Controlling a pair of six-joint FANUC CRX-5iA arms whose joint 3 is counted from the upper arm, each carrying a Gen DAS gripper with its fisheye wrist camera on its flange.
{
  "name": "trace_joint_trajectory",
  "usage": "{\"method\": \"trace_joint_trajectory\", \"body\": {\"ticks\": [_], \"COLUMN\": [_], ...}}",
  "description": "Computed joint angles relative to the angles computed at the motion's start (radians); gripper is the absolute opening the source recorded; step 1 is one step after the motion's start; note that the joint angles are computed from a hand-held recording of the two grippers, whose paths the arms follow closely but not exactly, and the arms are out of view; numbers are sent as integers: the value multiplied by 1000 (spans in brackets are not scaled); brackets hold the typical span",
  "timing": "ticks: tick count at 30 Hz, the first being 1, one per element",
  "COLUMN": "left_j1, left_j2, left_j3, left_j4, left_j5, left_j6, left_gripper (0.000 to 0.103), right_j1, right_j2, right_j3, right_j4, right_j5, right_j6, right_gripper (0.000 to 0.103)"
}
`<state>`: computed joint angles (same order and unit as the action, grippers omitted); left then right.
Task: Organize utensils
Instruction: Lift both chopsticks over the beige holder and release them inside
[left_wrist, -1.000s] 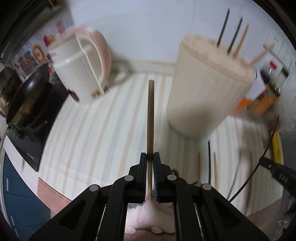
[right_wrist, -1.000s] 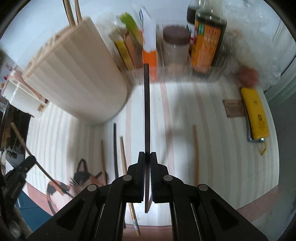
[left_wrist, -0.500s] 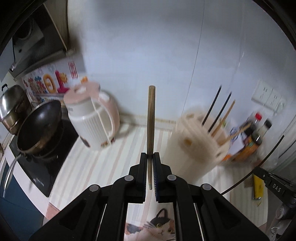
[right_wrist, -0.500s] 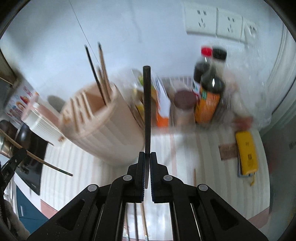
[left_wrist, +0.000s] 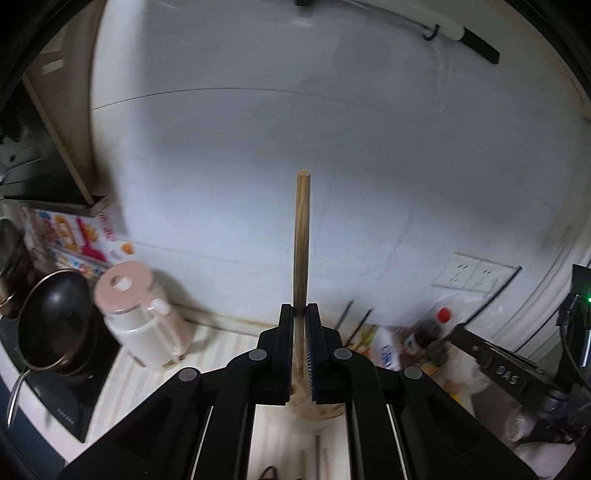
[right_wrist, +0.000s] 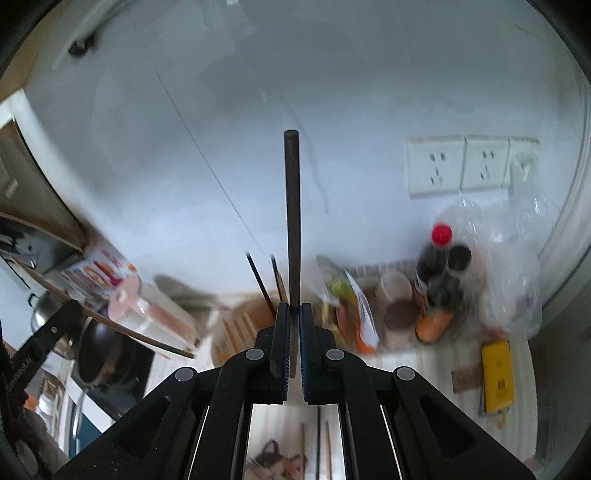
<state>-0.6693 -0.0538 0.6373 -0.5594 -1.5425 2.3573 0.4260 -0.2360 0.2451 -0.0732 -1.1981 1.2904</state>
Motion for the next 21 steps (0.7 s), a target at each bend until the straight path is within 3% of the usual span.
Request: {"method": "trace_joint_trajectory", "body": {"ticks": [9, 15, 20, 21], "left_j1": [148, 191, 215, 214], "left_j2": [61, 106, 101, 98], "left_j3": [-56, -95, -125, -120], "left_j4": [271, 353, 418, 421], "left_j5": [120, 128, 131, 130], "left_j6": [-64, -102, -74, -59], "left_gripper": [4, 4, 7, 9], "right_j1": [-44, -63, -94, -116], "right_j2": [110, 171, 228, 240], "right_j3": [95, 117, 180, 201], "right_j4": [-54, -84, -151, -187], "right_j5": [-18, -56, -151, -179], "right_j6": [45, 84, 139, 145], "right_gripper": [5, 5, 6, 13]}}
